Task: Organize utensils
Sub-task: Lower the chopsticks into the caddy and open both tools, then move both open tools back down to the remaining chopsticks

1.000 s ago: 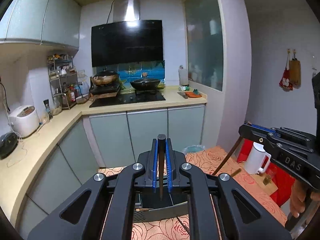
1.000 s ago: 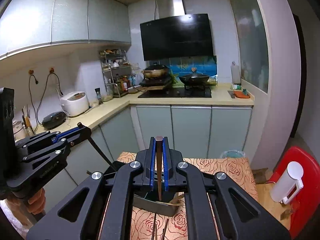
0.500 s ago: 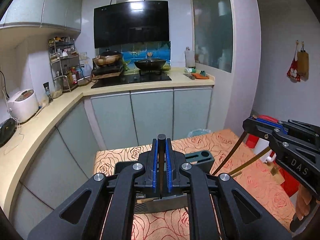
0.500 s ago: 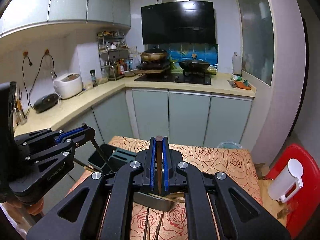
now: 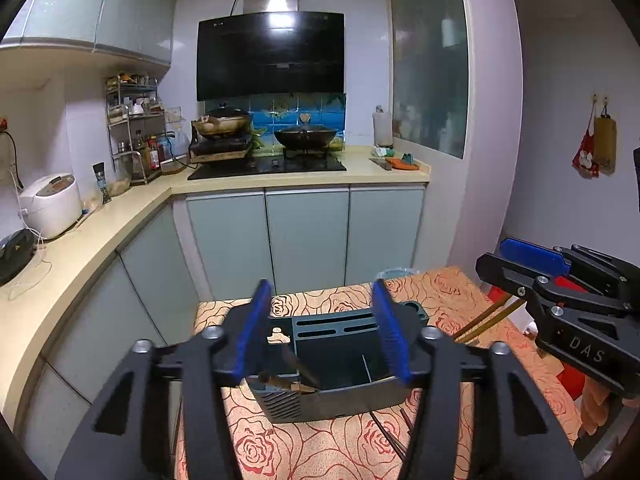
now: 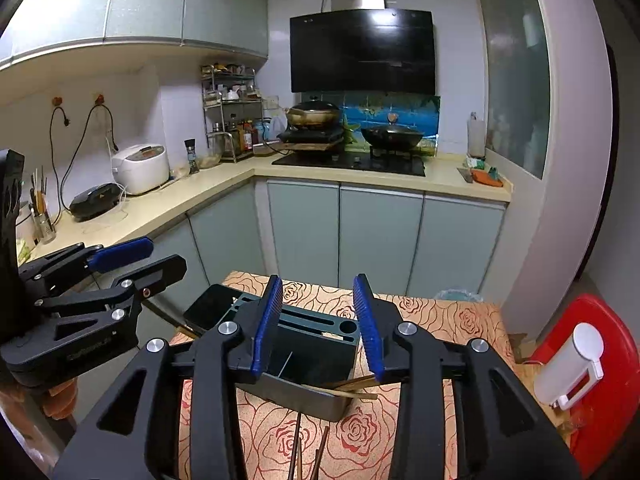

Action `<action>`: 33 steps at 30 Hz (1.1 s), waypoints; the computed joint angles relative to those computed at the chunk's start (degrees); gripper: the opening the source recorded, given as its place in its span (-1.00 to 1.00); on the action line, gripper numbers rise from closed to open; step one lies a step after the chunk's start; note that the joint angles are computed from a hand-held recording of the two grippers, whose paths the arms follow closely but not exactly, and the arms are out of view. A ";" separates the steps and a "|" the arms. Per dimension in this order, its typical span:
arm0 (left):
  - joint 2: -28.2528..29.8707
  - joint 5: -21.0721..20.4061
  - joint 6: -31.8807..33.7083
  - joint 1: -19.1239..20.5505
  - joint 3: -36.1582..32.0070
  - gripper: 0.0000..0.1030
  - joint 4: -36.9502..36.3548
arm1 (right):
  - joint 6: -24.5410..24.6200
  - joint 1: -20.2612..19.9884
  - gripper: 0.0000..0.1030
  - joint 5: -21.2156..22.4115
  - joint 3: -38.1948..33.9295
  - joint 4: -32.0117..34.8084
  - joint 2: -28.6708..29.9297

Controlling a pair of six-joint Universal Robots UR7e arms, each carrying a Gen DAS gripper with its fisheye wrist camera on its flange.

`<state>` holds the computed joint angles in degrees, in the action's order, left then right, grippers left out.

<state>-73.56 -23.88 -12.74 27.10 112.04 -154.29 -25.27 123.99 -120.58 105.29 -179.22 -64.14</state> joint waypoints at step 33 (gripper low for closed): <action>-20.59 -4.21 -46.28 -11.76 29.10 0.56 36.24 | -4.37 -4.37 0.16 -2.34 33.97 -21.22 -12.65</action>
<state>-94.15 -28.09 -59.03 15.34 141.14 -118.06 -29.63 119.61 -122.92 139.26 -200.44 -76.80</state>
